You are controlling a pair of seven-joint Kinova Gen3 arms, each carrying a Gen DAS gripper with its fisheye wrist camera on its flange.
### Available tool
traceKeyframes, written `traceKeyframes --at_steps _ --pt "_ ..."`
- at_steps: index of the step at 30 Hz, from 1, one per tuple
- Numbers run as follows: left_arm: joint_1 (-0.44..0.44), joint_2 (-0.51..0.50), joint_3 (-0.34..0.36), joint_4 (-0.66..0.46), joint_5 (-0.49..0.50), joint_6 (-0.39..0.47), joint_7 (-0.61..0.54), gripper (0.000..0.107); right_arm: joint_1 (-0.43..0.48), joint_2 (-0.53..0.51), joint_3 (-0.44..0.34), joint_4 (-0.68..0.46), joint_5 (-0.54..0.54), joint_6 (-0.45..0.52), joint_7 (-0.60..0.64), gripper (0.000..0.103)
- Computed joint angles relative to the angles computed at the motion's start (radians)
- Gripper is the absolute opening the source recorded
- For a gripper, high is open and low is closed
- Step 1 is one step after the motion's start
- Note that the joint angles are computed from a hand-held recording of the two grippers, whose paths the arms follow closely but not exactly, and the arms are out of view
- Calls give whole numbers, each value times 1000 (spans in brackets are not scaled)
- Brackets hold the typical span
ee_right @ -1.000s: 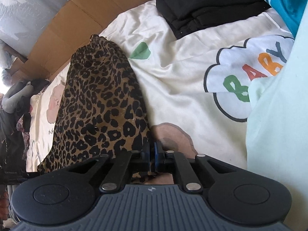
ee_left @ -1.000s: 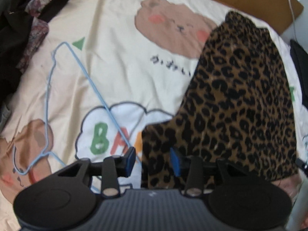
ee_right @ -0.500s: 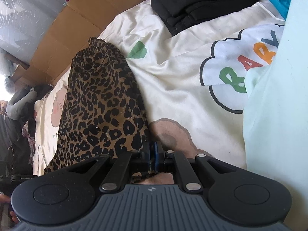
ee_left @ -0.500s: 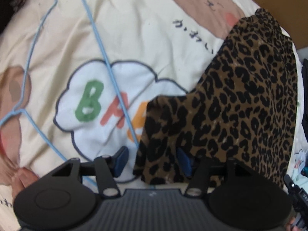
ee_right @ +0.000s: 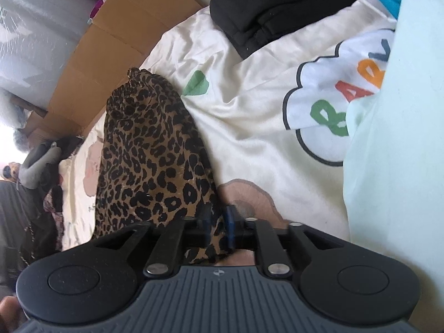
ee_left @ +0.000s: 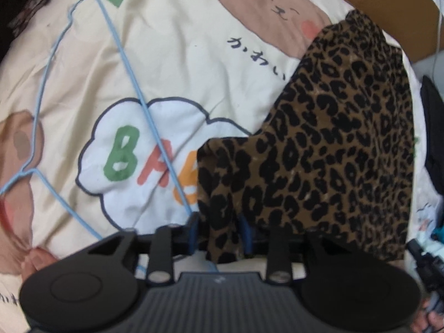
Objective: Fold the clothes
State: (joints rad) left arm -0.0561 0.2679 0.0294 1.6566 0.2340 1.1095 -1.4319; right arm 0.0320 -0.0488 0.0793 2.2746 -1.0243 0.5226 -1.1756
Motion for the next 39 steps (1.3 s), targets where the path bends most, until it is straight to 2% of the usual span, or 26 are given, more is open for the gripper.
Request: traceKeyframes --at_steps 2,7,9,10,11,12,14,19,24,28,31,35,36,38,39 --pt "-14 -8 4 29 33 -39 -31 50 0 1 3 0 -8 11 22 23" --pt "-36 -15 0 79 84 -93 -55 47 9 9 1 -14 24 59 28 28" --pt "-33 -23 0 87 69 -96 -66 33 9 4 -3 -18 39 65 21 31" --pt "-39 -29 -1 94 75 -98 -77 27 7 1 -3 -16 36 65 30 42" --pt "-48 -35 -3 102 87 -100 -90 12 6 -3 -3 -15 34 66 37 45" --pt "-55 -42 -6 109 94 -101 -100 10 2 -4 -8 -15 44 60 28 47" --pt "-53 -55 -11 111 85 -100 -98 8 -2 5 -7 -19 47 68 25 47" --pt "-5 -85 -12 85 5 -90 -7 7 2 30 -11 -33 48 86 8 47" --pt "49 -66 2 51 -78 -68 52 7 34 78 -11 -57 -4 129 40 48" --pt "77 -50 7 19 -120 -44 87 7 76 140 -18 -95 0 188 32 47" --pt "89 -50 9 18 -133 -43 106 7 119 195 -30 -119 -23 249 65 47" --pt "89 -51 8 15 -133 -42 110 7 179 256 -53 -118 -111 304 186 47" --pt "88 -52 9 13 -133 -41 110 7 195 270 -52 -120 -125 327 196 47" --pt "87 -53 9 9 -133 -37 106 7 207 280 -52 -127 -118 349 194 25" --pt "87 -53 9 7 -133 -35 106 7 208 282 -52 -133 -104 358 188 10"
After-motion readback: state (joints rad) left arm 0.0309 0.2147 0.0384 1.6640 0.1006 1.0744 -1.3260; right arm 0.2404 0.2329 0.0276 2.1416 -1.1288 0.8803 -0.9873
